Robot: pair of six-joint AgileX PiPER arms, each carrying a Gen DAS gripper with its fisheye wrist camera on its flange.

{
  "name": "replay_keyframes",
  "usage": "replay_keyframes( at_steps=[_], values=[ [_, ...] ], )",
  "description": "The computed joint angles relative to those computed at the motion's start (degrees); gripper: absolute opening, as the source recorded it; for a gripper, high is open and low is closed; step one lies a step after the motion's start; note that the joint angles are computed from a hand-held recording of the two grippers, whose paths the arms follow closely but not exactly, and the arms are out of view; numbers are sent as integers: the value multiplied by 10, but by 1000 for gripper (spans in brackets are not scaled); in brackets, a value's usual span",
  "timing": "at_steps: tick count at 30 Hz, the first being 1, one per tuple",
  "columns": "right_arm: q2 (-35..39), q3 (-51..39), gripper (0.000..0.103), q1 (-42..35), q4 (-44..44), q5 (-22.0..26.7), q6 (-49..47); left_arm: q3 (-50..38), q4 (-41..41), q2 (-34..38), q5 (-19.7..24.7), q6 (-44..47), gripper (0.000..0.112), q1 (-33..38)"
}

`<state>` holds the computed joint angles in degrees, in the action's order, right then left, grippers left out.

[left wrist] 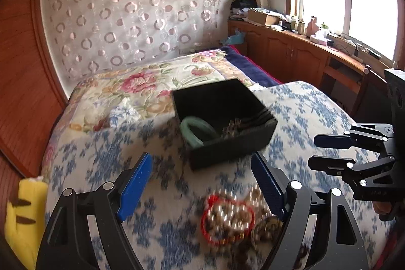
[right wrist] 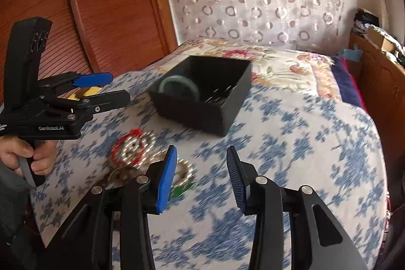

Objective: Organize jewelry
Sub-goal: 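Move the left tool to the wooden bead bracelet while the right tool reaches the silver bangle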

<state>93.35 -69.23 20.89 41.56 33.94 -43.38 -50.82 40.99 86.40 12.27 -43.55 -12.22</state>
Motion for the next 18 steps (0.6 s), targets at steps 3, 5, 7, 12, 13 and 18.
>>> replay_keyframes(
  at_steps=[3, 5, 7, 12, 13, 18],
  values=[
    [-10, 20, 30, 15, 9, 0, -11, 48, 20, -29, -18, -30, 77, 8],
    [-13, 27, 26, 24, 11, 6, -15, 69, 16, -43, -23, -30, 77, 13],
    [-14, 34, 17, 37, 9, 12, -18, 94, 37, -60, -28, -54, 77, 17],
    [-6, 30, 13, 58, -2, 23, -6, 142, -4, -90, -47, -26, 77, 33],
    [-3, 28, 12, 62, -6, 25, -2, 150, -19, -95, -49, -13, 77, 37],
    [10, 23, 11, 79, -38, 20, 30, 178, -16, -111, -52, -25, 77, 35]
  ],
)
